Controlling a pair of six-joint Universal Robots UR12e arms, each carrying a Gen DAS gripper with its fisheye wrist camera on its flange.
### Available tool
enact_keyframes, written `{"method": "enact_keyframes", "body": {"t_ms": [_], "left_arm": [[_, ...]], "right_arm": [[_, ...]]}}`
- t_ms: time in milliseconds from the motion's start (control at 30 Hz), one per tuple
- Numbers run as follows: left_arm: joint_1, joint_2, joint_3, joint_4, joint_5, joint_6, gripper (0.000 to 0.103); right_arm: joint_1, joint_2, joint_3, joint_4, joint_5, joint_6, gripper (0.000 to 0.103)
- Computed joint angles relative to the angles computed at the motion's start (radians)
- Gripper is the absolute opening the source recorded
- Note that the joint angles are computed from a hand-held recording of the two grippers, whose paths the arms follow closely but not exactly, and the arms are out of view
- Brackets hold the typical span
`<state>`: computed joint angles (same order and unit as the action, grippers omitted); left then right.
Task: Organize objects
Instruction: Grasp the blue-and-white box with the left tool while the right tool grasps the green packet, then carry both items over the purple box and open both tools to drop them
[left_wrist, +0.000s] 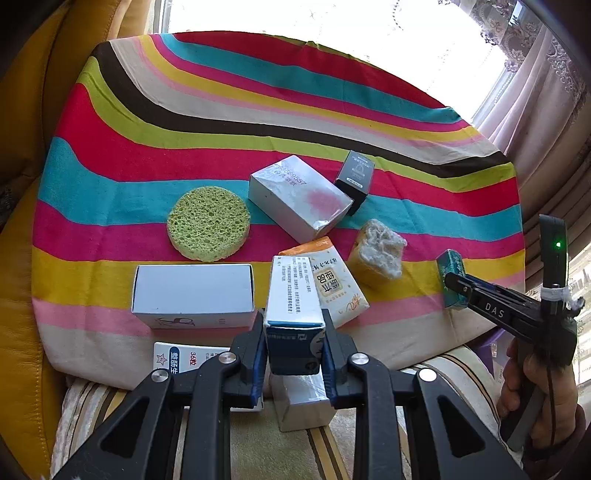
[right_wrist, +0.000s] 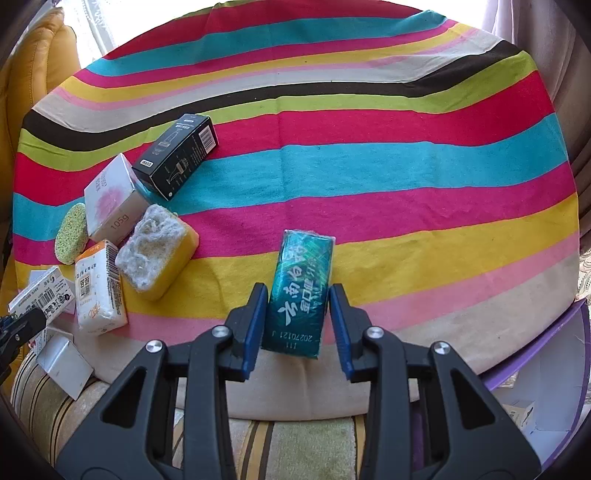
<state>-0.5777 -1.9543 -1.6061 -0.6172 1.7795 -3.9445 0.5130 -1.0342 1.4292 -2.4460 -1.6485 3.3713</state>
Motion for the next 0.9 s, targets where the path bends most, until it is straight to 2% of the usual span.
{"method": "enact_keyframes", "body": {"t_ms": [433,900], "left_arm": [[-0.032,0.004,0.010,0.038,0.036,0.027,0.026],[-0.081,-0.029,0.075,0.060,0.010,0.087,0.026]], "right_arm": [[0.009,-0.069,0.085,-0.096,0.011,-0.034,0.039],[0.008,-0.159,0.184,-0.166,0.022,-0.037,0.039]]}}
